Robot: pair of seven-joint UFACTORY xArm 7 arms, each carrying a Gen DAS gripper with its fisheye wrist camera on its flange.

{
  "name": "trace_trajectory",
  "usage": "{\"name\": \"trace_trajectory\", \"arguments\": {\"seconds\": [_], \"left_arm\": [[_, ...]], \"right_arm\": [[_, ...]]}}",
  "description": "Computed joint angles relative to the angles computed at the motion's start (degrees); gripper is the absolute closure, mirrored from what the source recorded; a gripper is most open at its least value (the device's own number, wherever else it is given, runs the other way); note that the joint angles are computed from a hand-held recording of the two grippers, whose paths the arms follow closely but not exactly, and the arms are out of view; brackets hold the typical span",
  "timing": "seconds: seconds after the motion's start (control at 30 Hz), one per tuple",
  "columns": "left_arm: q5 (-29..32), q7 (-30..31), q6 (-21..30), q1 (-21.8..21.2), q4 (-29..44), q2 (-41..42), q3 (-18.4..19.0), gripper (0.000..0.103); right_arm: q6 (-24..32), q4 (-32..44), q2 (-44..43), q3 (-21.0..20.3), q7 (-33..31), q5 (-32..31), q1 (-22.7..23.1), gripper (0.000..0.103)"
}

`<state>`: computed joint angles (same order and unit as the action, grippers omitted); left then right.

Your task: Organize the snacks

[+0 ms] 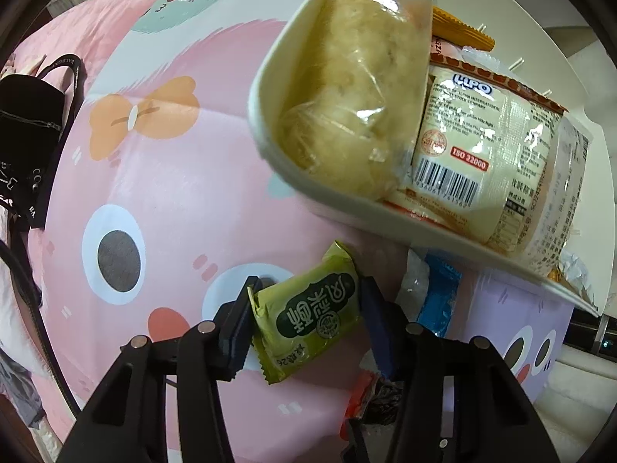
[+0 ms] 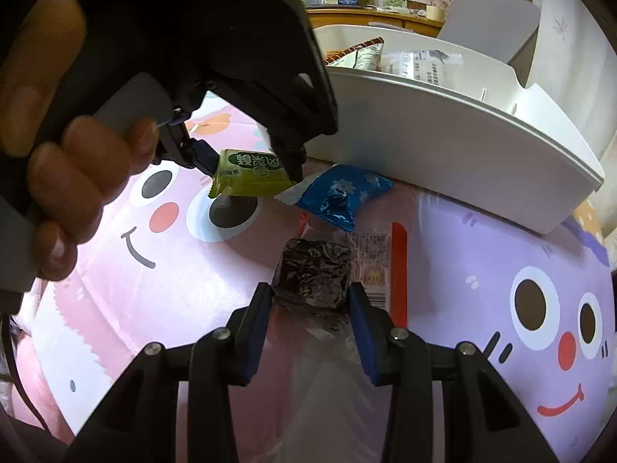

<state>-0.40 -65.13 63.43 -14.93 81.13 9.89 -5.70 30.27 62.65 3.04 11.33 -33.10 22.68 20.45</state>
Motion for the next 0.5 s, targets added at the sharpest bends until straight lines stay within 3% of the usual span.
{"name": "trace_trajectory", "arguments": {"seconds": [0.5], "left_arm": [[1.4, -3.8, 6.5, -0.8, -0.8, -7.4, -1.2, 0.053]], "right_arm": [[10.1, 3.1, -2.1, -1.5, 1.2, 0.5, -1.7, 0.064]]}}
